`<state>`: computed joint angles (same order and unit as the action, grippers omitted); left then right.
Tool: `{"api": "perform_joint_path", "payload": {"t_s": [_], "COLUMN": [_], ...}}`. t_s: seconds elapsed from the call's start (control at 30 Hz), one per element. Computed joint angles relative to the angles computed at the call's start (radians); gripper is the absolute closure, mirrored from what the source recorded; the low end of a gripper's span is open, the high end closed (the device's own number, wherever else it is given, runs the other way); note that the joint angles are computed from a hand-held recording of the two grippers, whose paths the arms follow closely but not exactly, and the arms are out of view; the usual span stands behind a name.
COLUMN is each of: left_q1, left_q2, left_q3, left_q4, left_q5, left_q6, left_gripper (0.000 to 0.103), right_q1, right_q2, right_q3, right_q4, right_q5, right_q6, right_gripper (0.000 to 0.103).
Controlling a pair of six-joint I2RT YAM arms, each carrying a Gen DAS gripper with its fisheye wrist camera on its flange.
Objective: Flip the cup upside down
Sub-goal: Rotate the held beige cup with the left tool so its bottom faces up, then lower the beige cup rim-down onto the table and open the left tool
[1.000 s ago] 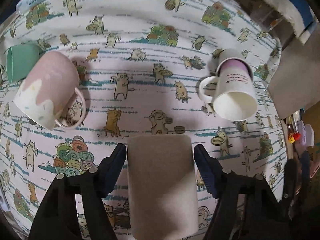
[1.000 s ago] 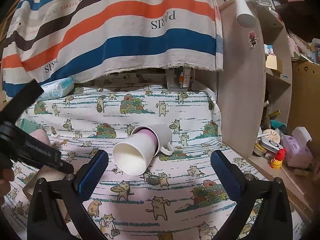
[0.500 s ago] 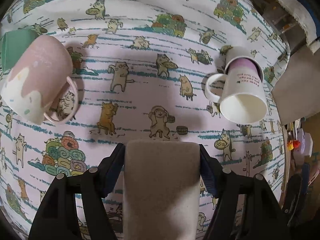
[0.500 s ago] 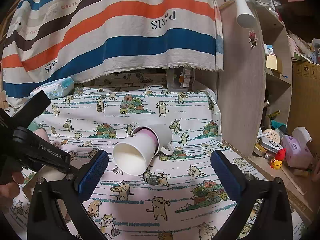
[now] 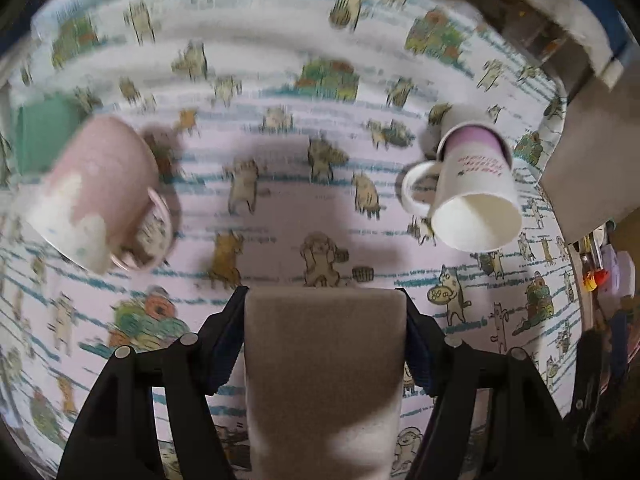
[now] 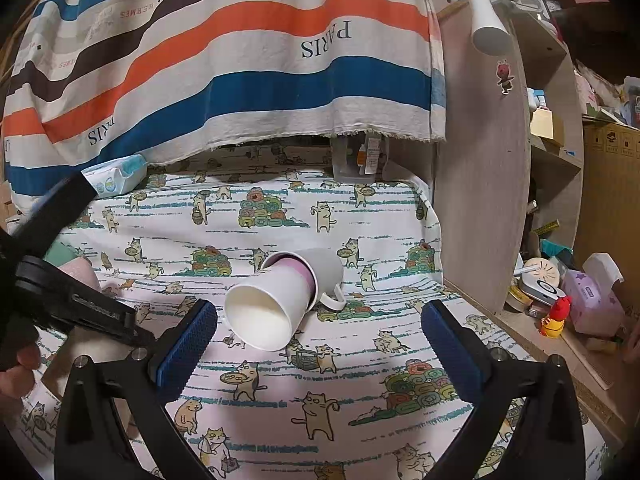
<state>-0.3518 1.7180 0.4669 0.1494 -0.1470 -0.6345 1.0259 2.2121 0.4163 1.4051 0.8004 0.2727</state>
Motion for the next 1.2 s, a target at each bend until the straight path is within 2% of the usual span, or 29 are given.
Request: {"api": "perform_joint_path", "payload": {"t_s": [0.37,0.6,0.73,0.93,1.07,1.17,1.2], "left_q1": [-0.106,-0.210,-0.223,-0.158,-0.161,-0.107,-0.103], "left_q2": [-0.234,-0.228,-0.201,-0.177,-0.147,-0.145,-0.141], "left_q3": [-0.081,-0.066,-0.069,-0.114,-0.135,-0.147,-0.146], "left_q4": [-0.067,-0.092,-0.068,0.062,0.146,0.190,0.194], "left_q5": [-0.207,-0.357,-0.420,-0.345,-0.353,-0.255,-0.251], "left_q6": [0.009,0.001,0.003,0.048,0.085,0.126,0.130], "left_gripper": [0.037,0.037,0.037,0.037,0.037,0.037,0.037], "right_q1": [-0.002,-0.004,-0.003,-0.004,-0.004,-0.004,-0.004], "right_q2": [0.000,0.000,0.000,0.000,-0.001,0.000,0.000], "right_q3": [-0.001,-0.004,-0.001,-0.001,-0.001,0.000,0.000], "right_q4": [0.002,0.004,0.002,0.001,0.000,0.000,0.000], "right_q5": [-0.002,-0.004,-0.004,-0.004,-0.004,-0.004,-0.004], "right_q6": [-0.001,-0.002,-0.002,-0.002,-0.002,-0.002,-0.002], "right_gripper": [0.001,0.000,0.000,0.000,0.000,0.001,0.001]}}
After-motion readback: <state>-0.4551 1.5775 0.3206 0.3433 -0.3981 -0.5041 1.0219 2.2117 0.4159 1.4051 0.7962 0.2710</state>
